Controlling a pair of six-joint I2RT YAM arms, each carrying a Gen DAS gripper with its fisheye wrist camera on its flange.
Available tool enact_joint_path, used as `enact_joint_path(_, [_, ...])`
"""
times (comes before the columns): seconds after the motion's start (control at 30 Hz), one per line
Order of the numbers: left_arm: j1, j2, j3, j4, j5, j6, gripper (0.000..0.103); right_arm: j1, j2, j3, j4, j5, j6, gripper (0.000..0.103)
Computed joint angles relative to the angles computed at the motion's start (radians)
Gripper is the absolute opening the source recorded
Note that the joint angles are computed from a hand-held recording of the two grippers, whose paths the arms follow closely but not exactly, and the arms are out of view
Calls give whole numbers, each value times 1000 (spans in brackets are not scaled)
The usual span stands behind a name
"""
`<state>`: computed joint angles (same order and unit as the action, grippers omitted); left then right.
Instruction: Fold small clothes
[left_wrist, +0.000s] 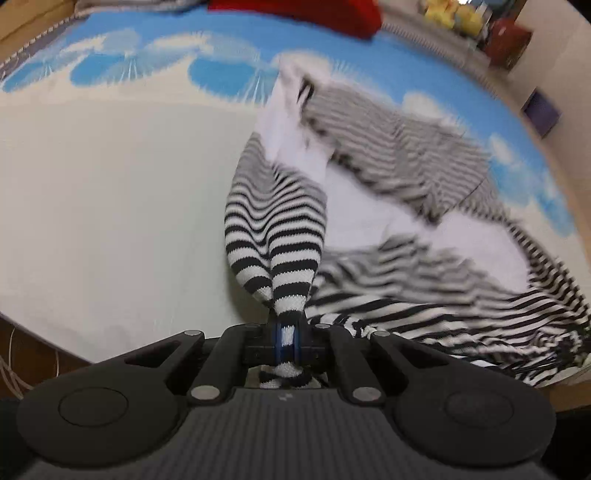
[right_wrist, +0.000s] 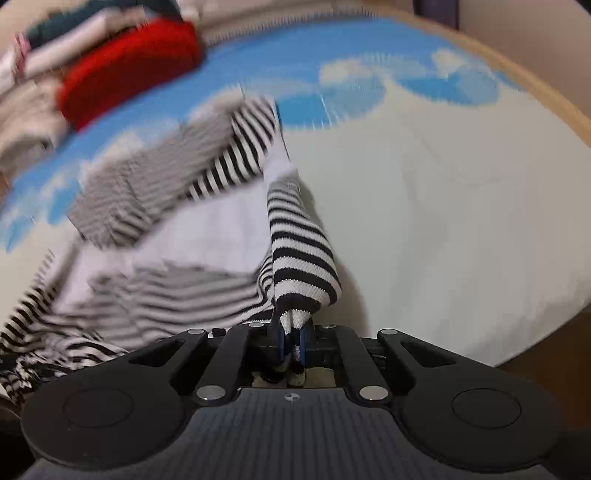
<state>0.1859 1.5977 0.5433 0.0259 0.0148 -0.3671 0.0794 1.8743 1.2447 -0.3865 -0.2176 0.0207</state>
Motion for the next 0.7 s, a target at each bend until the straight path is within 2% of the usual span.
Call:
enact_joint_path(0.1, [16, -194, -28, -93, 33, 45, 6, -36, -66, 14, -19, -82, 17, 6])
enact_joint_path(0.17, [35, -356, -59, -191, 78, 86, 6, -65, -135, 13, -54, -131, 7, 6])
enact_joint_path(0.3, [136, -644, -100, -418, 232, 165, 6, -149, -292, 8, -165, -269, -40, 6])
enact_joint_path(0.4, [233, -705, -85, -518, 345, 222, 6, -216, -341, 48, -278, -378, -82, 6])
enact_joint_path(0.47, [262, -630, -52, -488, 381, 224, 6, -220, -322, 89, -312, -394, -98, 6])
enact_joint_path(0.53, [265, -482, -5, -382, 381, 221, 6, -195, -254, 139, -297, -377, -81, 6])
enact_joint_path(0.6, [250, -273, 83, -265, 360, 188, 6, -147, -165, 199, -267, -318, -45, 6])
enact_joint_path(0.7, [229, 77, 311, -147, 311, 162, 6, -68, 65, 399, -263, -245, -2, 6])
